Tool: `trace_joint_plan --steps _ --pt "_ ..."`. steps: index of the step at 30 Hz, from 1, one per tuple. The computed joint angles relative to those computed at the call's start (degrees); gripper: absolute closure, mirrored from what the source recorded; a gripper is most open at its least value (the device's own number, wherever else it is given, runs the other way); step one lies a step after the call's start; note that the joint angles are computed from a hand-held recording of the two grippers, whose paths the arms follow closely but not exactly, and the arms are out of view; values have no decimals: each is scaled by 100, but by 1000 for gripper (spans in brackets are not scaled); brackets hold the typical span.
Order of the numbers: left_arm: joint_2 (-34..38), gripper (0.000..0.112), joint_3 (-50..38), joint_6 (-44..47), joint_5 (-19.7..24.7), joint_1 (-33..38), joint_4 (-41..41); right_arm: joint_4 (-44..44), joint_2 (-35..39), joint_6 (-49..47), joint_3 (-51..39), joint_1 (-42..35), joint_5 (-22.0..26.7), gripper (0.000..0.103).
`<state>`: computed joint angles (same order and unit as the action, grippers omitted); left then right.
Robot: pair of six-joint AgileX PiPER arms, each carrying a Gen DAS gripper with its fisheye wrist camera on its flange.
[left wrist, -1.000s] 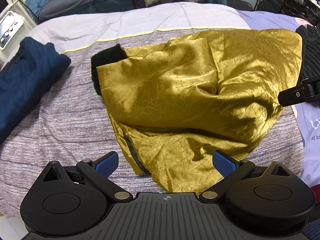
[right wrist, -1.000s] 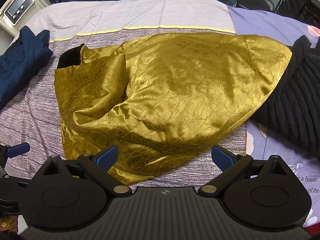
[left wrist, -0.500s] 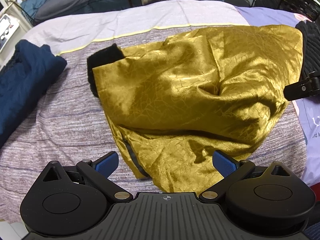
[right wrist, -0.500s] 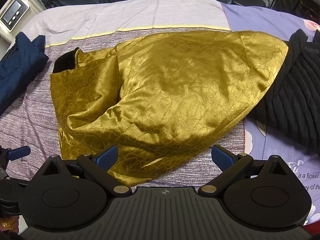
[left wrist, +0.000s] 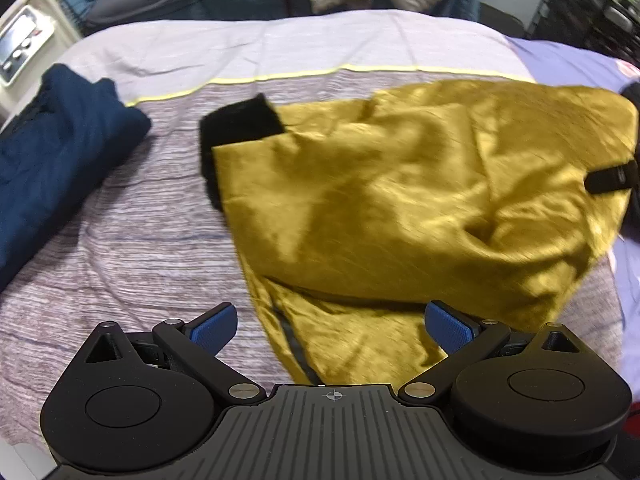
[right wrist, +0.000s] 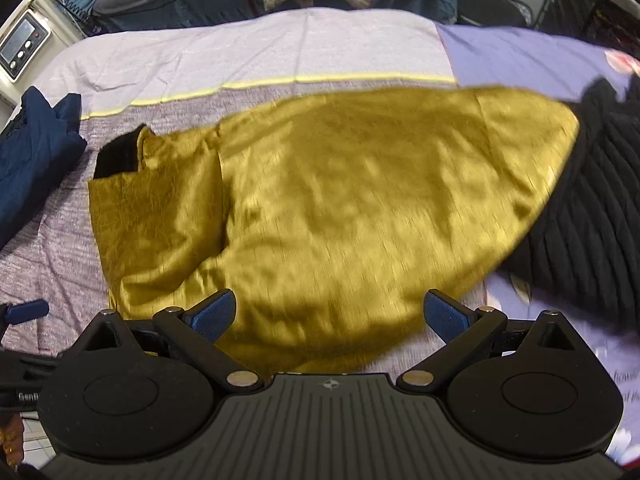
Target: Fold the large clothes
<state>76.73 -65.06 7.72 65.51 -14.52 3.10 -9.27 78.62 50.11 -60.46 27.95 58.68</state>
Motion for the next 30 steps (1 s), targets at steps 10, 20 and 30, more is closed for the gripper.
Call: trace_joint_plan --steps 10,20,30 --pt "173 9 -11 -33 -48 1113 60 1035 2651 -1867 -2393 -567 -830 1" --pt "80 9 240 35 204 1645 -18 1498 3378 -1898 -2035 -349 -1586 78" --pt "850 9 -1202 585 -59 739 -544 551 -414 -456 971 -252 -1343 87"
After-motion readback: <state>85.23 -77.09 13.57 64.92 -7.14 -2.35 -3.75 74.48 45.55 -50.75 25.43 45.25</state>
